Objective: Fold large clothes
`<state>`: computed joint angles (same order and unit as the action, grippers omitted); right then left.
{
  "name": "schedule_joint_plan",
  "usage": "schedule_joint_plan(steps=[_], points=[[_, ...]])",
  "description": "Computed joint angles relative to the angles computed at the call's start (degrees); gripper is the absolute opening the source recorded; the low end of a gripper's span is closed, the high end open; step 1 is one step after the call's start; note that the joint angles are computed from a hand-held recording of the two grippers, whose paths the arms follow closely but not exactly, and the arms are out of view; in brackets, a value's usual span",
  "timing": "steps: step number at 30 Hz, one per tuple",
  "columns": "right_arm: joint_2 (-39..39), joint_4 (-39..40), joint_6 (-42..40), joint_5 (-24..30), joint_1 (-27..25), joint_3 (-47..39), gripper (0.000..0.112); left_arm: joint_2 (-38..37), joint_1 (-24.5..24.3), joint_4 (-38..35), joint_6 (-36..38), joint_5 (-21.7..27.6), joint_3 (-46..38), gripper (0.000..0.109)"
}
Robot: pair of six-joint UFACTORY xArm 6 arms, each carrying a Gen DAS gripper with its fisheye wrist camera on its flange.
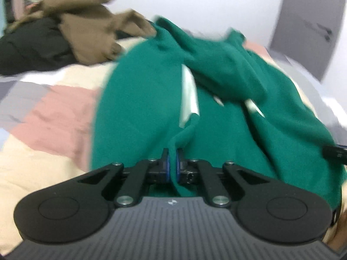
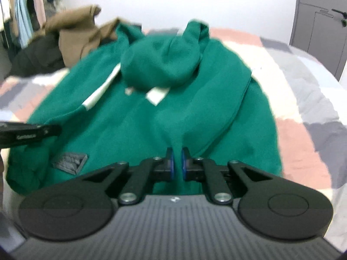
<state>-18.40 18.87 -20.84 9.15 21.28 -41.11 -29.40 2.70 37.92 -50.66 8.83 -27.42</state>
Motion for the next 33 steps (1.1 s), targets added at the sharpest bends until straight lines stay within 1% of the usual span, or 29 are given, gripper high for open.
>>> schedule_joint_plan(steps=[3, 4, 5, 6, 8, 10, 12, 14, 16, 19, 21, 23, 24, 26, 28, 29, 30, 32, 33], points=[[-0.34, 4.68, -5.37, -0.84, -1.87, -2.46, 0.009, -1.55, 4.41, -3.35, 2.53, 0.83, -0.85, 0.006], [-0.02, 5.16, -6.18, -1.07, -2.97, -3.71, 0.009, -1.57, 6.36, -4.69, 3.64, 0.76, -1.4, 0.006], [0.85, 6.84, -7.86, -0.6, -4.36, -5.74, 0.009, -1.01, 8.1, -5.57, 5.26, 1.74, -2.58, 0.005], [2.08, 9.7, -10.47, 0.31, -5.89, -8.29, 0.009, -0.11, 10.0, -5.6, 6.5, 3.43, -4.3, 0.004], [4.98, 13.23, -13.14, 2.3, -9.13, -13.53, 0.009, 1.61, 13.53, -6.62, 8.64, 5.21, -7.19, 0.004], [8.77, 14.29, -13.57, 3.55, -12.43, -19.17, 0.009, 3.95, 17.36, -8.4, 10.41, 6.5, -10.62, 0.004], [13.06, 15.13, -14.05, 4.69, -15.16, -25.24, 0.009, 7.15, 20.65, -6.69, 9.74, 7.9, -14.82, 0.004], [18.28, 12.97, -11.47, 5.74, -17.99, -32.29, 0.009, 10.27, 23.44, -3.25, 7.19, 9.08, -18.64, 0.004], [23.57, 11.62, -9.5, 6.26, -20.26, -39.35, 0.009, 14.03, 25.94, 2.95, 2.7, 10.85, -23.08, 0.004], [31.45, 6.26, -5.59, 4.02, -22.71, -48.26, 0.009, 19.6, 29.0, 9.2, -2.26, 13.66, -28.99, 0.004], [37.9, 1.04, -0.02, 3.51, -24.65, -55.43, 0.009, 23.34, 30.66, 11.05, -3.87, 15.2, -32.07, 0.004], [43.57, -5.25, 7.68, 4.12, -26.54, -61.54, 0.009, 28.06, 32.16, 11.6, -4.52, 15.7, -35.62, 0.004], [46.55, -9.36, 12.04, 4.92, -27.41, -64.82, 0.009, 30.12, 32.53, 12.79, -5.76, 15.97, -37.07, 0.004], [53.09, -20.02, 21.84, 7.04, -29.24, -71.89, 0.009, 32.88, 32.54, 14.18, -7.4, 16.68, -38.64, 0.004], [59.28, -27.12, 28.9, 10.92, -30.68, -79.16, 0.009, 36.39, 32.04, 15.38, -8.91, 18.12, -40.68, 0.004], [62.22, -28.69, 30.86, 12.55, -31.16, -82.54, 0.009, 37.49, 31.78, 15.74, -9.34, 18.7, -41.27, 0.004], [64.43, -29.14, 31.91, 12.78, -31.64, -84.63, 0.009, 38.86, 31.51, 15.99, -9.5, 19.39, -42.25, 0.004], [66.47, -27.84, 32.02, 11.37, -32.32, -85.08, 0.009, 40.61, 31.24, 16.66, -10.47, 20.01, -43.14, 0.004], [66.38, -27.66, 32.17, 10.23, -32.42, -83.77, 0.009, 41.02, 31.06, 17.11, -11.16, 20.31, -43.18, 0.004]])
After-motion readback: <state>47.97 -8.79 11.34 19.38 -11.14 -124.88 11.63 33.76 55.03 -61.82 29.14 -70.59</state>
